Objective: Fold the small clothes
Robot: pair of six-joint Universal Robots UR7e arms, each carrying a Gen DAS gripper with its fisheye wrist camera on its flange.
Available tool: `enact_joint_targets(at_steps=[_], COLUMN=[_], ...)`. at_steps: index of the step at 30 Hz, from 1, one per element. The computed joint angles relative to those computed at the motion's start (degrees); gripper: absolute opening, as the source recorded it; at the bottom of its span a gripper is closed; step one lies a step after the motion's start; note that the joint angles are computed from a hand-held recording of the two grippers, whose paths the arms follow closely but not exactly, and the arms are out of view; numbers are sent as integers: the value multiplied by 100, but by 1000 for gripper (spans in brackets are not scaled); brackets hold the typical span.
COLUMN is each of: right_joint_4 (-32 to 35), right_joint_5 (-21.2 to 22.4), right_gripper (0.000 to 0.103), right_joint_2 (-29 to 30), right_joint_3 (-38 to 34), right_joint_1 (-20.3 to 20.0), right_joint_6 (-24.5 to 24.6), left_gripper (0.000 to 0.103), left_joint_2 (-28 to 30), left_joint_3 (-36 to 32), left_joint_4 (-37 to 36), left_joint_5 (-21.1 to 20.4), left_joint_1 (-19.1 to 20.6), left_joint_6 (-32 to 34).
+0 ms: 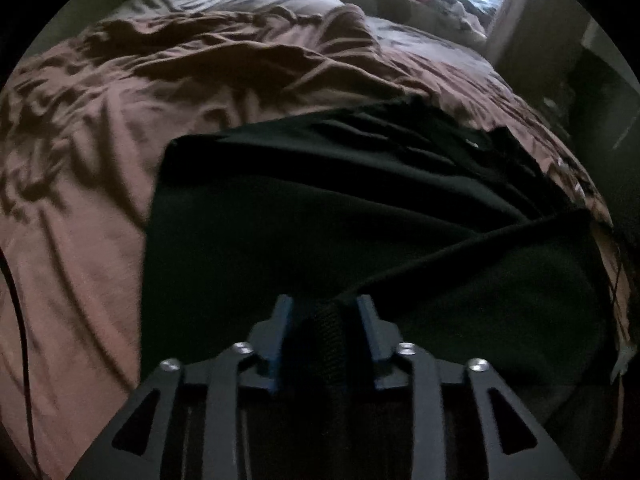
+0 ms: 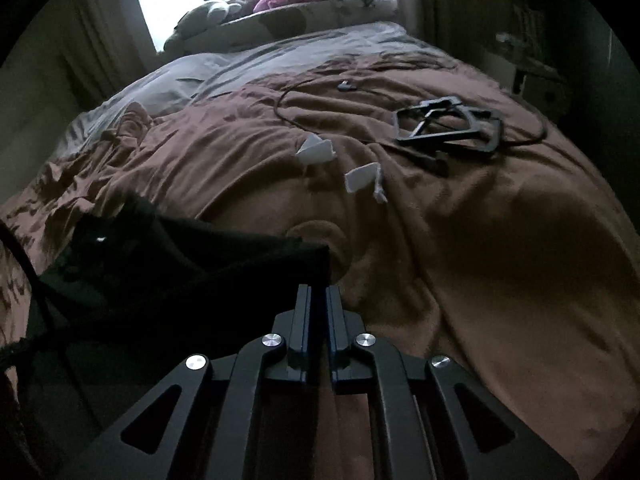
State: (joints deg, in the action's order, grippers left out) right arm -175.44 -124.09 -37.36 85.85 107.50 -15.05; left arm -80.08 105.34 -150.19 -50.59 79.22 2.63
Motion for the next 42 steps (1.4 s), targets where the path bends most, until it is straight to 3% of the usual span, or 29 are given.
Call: enact_joint_targets(at_steps=[8, 16, 20, 25, 33, 34, 35, 37, 42], right_joint_4=[322, 711, 952, 1041, 1482, 1588, 1682, 1723, 2192], right_joint_5=[539, 774, 683, 545, 314, 285, 247, 183, 80], right_gripper=[4, 4, 4, 4, 4, 13, 40, 77, 82], right_joint_2=[-707, -1138, -1275, -1492, -2213, -2364, -2496, -2751, -3453], right_joint_3=[935, 1581, 1761, 2015, 2532, 2625, 2702, 2890, 3278], right_joint_1=[49, 3, -61, -113, 273, 377, 448, 640, 1123], right_joint_6=[-219, -291, -217, -178, 408, 502, 562, 667, 1083], left_gripper=[40, 40, 40, 41, 44, 52, 55, 67, 90], left_joint_2=[-581, -623, -532, -705, -1844, -2019, -2254, -2605, -3576], left_joint_3=[483, 709, 621, 780, 1202, 1258, 1342, 1478, 1732], left_joint_4=[-43, 353, 855, 948, 2033, 2200, 2357, 2555, 3523], left_joint_5=[84, 260, 348, 546, 562, 539, 493, 531, 627], left_joint_1=[-361, -491, -312, -288, -652, -724, -820, -1017, -1746], left_joint_6=[66, 181, -106, -251, -983, -1119, -1268, -1485, -2271])
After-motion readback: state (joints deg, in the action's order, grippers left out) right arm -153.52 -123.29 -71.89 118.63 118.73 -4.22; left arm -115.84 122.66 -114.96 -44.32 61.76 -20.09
